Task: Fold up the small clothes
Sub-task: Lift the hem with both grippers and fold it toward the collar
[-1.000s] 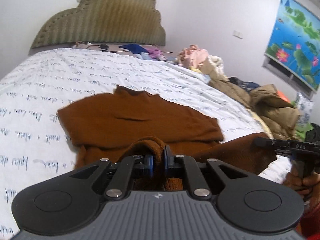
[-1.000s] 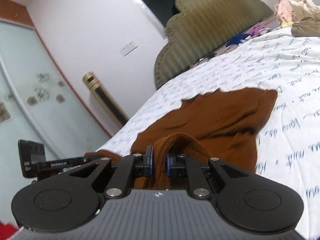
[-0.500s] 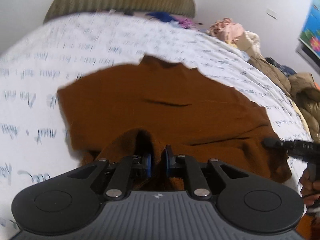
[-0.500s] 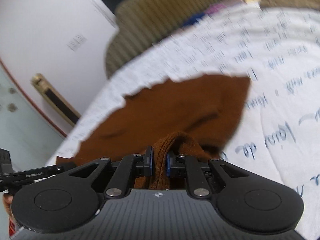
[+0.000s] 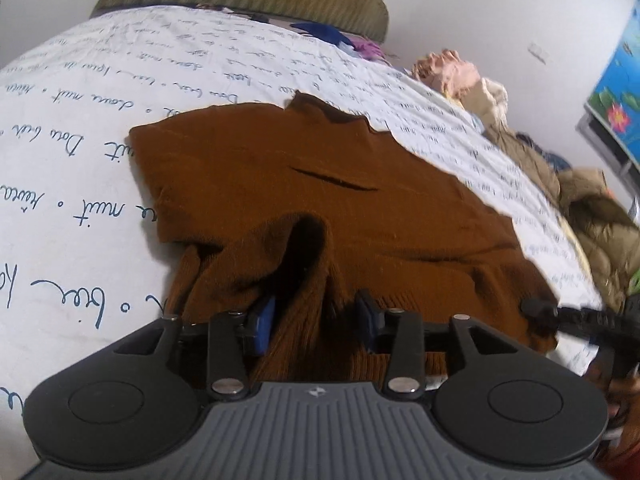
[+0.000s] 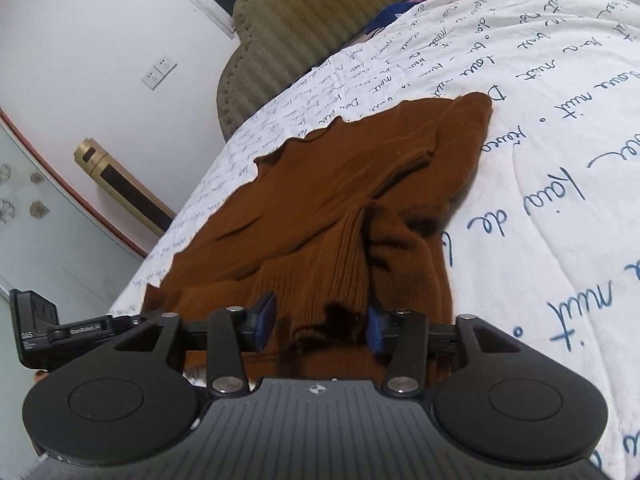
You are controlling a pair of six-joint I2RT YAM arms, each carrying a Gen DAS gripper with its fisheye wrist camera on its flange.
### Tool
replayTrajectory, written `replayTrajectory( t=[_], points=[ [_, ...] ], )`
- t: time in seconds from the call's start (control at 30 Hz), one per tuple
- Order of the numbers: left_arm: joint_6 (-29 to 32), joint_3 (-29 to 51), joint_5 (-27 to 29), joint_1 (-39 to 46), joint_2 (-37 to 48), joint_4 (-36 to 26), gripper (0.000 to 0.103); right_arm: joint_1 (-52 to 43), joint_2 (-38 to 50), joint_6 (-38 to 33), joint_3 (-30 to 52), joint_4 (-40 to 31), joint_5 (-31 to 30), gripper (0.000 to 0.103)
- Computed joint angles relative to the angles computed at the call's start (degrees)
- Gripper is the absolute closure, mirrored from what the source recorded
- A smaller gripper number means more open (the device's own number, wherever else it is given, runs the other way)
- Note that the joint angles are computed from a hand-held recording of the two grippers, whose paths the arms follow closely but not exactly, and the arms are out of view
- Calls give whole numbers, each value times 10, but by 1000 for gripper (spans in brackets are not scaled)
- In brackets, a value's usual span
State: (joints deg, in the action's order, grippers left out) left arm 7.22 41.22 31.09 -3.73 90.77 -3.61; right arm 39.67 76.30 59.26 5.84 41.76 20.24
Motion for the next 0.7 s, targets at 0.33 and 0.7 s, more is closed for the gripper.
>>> replayTrajectory(
  t=[0.33,0.7],
  points=[
    [13,-60,28,2,-152,-10,91,64,-129,-22,5,-65,100,89],
    [-39,33,-125,-87,-120,-18,91,29,-202,-98,52,-126,112,89]
  ],
)
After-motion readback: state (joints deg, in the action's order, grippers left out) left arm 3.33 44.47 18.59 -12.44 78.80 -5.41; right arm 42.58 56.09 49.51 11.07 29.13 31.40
